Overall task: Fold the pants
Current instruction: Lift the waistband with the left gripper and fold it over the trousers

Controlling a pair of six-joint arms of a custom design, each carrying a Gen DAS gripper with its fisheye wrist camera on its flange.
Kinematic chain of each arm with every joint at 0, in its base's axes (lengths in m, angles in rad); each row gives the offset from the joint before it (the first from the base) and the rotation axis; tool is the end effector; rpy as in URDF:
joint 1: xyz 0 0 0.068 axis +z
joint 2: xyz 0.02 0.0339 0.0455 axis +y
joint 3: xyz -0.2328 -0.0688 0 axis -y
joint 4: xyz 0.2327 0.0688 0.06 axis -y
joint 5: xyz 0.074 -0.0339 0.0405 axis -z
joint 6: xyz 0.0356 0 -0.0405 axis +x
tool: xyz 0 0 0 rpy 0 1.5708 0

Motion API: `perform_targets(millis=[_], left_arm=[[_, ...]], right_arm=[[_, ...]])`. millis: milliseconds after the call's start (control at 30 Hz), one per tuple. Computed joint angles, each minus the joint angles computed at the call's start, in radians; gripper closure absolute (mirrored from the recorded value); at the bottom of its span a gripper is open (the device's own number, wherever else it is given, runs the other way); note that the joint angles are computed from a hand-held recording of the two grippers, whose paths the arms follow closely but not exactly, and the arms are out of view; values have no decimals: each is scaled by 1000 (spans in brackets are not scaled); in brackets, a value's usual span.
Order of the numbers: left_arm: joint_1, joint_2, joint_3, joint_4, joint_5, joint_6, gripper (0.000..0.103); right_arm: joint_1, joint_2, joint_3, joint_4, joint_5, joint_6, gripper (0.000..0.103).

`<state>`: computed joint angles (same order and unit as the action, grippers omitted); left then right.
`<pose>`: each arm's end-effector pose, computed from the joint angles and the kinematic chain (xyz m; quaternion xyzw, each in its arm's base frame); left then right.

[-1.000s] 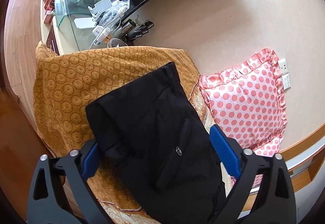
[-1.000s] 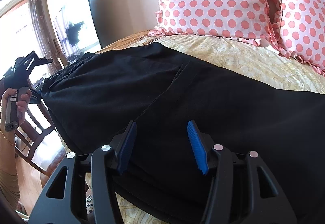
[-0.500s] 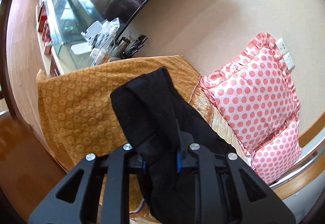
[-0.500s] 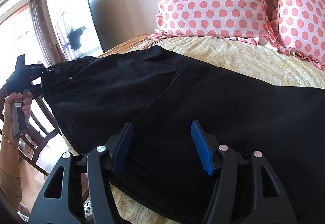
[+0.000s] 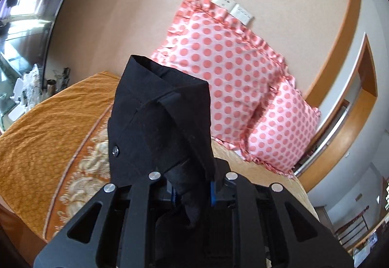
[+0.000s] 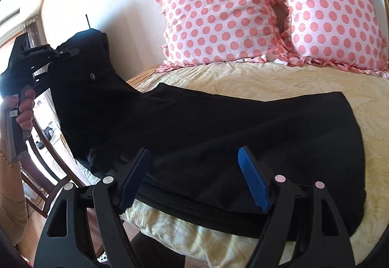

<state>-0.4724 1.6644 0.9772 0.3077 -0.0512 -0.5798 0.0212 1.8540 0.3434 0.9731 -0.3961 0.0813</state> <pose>0.3227 -0.1629 0.2035 -0.0588 0.8256 -0.2633 0.4957 0.2504 0.0190 0.0537 -0.0715 0.8550 0.1957 0.4749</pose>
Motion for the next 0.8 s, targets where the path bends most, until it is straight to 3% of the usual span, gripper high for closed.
perform_targets(millis=[100, 400, 533, 700, 800], left_arm=[[-78, 90, 142, -52, 23, 14, 86], [-243, 412, 550, -208, 105, 19, 86], [-299, 569, 777, -314, 131, -2, 86], [-370, 686, 957, -370, 118, -9, 86], [-415, 797, 1095, -456, 114, 7, 86]], right_arm=[[-84, -40, -61, 33, -38, 4, 20], [-395, -95, -171, 80, -202, -15, 19], [-549, -107, -181, 48, -284, -42, 18], [-707, -67, -167, 25, -344, -91, 18], [-776, -22, -143, 2, -370, -114, 18]])
